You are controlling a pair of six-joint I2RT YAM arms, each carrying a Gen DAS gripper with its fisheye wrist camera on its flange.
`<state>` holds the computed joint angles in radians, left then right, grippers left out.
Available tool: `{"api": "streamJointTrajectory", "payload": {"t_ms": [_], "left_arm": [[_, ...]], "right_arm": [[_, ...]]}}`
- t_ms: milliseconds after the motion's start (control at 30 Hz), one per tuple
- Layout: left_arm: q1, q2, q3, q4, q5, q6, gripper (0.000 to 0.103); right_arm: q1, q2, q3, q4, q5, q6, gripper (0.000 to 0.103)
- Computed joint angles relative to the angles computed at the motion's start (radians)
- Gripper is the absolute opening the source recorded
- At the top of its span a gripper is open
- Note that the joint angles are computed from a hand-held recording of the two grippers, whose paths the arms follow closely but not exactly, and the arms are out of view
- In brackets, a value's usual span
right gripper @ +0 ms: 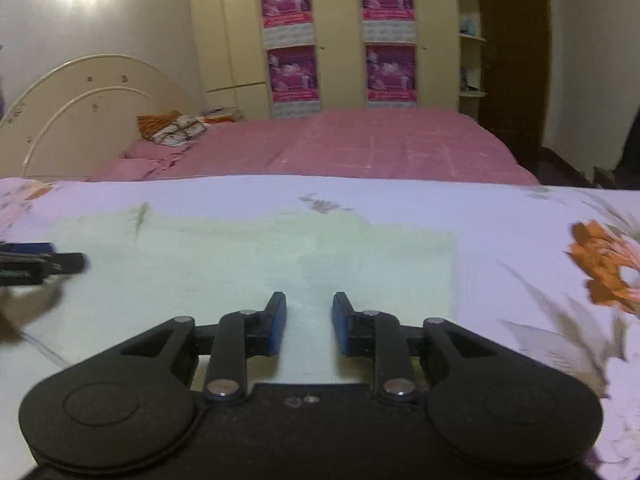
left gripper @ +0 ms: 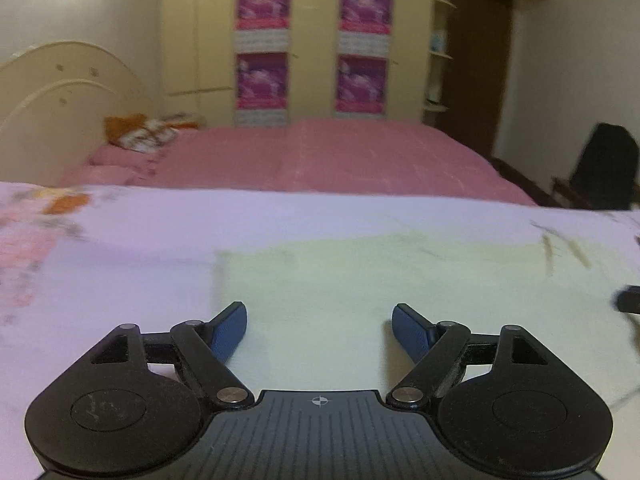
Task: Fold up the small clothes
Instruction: 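Grasp the hem with both grippers and fold it toward the collar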
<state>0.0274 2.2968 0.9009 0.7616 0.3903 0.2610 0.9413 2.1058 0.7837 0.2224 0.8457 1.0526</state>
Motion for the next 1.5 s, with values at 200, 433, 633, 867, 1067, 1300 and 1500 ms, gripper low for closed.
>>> {"api": "streamJointTrajectory", "payload": {"t_ms": [200,433,633,867,1067,1300,1500], "left_arm": [[-0.004,0.036,0.084,-0.034,0.016,-0.049,0.079],[-0.058,0.017,0.082,-0.073,-0.061,0.004,0.08],[-0.114,-0.093,-0.224,0.166,0.034,0.026,0.08],[-0.088,-0.071,-0.326,0.235,-0.045,0.016,0.08],[-0.048,-0.1,-0.374,0.241,-0.064,0.046,0.08],[-0.063,-0.201,-0.488,0.198,-0.111,0.043,0.08],[-0.083,-0.232,-0.65,0.339,-0.098,0.014,0.095]], "right_arm": [[0.025,-0.08,-0.088,0.009,0.039,0.076,0.026],[-0.014,-0.058,-0.077,-0.005,-0.007,0.036,0.024],[0.092,-0.116,-0.108,0.006,0.06,0.079,0.028],[0.164,-0.068,-0.082,-0.107,0.051,0.114,0.027],[0.188,-0.121,-0.19,-0.172,0.056,0.336,0.037],[0.27,-0.208,-0.211,-0.28,0.071,0.547,0.038],[0.461,-0.183,-0.15,-0.525,0.035,0.878,0.038]]}}
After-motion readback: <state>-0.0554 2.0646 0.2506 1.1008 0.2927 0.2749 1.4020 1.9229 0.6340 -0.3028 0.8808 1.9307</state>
